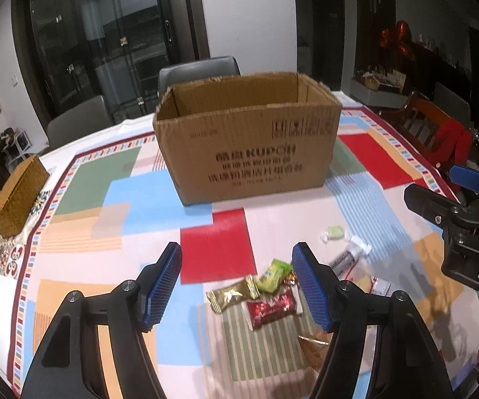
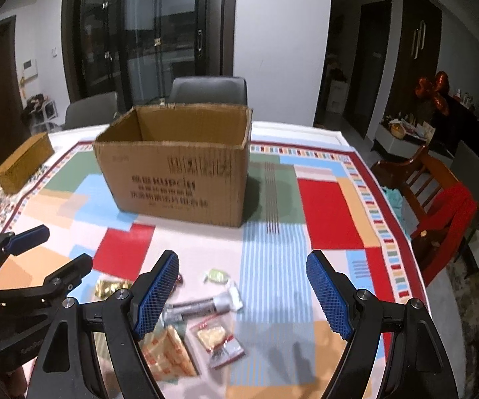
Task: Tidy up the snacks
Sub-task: 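Move both open tools back toward the remaining snack pile, then grasp the red candy with the left tool while the right tool grasps the cheese stick pack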
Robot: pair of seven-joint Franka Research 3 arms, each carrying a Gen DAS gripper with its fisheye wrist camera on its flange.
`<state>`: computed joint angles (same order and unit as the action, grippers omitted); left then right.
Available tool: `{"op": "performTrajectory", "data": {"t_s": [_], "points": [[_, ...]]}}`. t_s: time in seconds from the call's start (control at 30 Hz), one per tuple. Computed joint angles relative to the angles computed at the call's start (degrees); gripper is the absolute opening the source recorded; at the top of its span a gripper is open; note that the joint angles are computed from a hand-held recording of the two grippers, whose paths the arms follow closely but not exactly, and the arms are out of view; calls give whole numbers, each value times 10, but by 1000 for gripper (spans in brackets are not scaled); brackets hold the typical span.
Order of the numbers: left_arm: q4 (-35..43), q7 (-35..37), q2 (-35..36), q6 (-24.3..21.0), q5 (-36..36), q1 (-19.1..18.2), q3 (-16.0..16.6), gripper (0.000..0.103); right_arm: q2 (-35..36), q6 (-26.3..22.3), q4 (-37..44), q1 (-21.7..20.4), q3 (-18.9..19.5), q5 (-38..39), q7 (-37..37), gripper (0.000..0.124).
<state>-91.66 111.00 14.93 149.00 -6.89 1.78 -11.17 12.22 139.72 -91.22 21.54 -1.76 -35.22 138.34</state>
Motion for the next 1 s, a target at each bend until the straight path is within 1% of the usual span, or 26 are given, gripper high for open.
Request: {"op": "performTrajectory", "data": {"t_s": [0.37, 0.7, 1.0], "points": [[-19, -8, 4, -11, 10, -5, 0, 68, -1, -8, -32, -7, 9, 51, -45, 80], [-20, -11, 17, -30, 14, -6, -1, 68, 17, -29, -38, -13, 15, 140, -111, 80], [-13, -17, 31, -50, 15, -6, -2, 68, 33, -47, -29, -9, 11, 167, -135, 80]]}}
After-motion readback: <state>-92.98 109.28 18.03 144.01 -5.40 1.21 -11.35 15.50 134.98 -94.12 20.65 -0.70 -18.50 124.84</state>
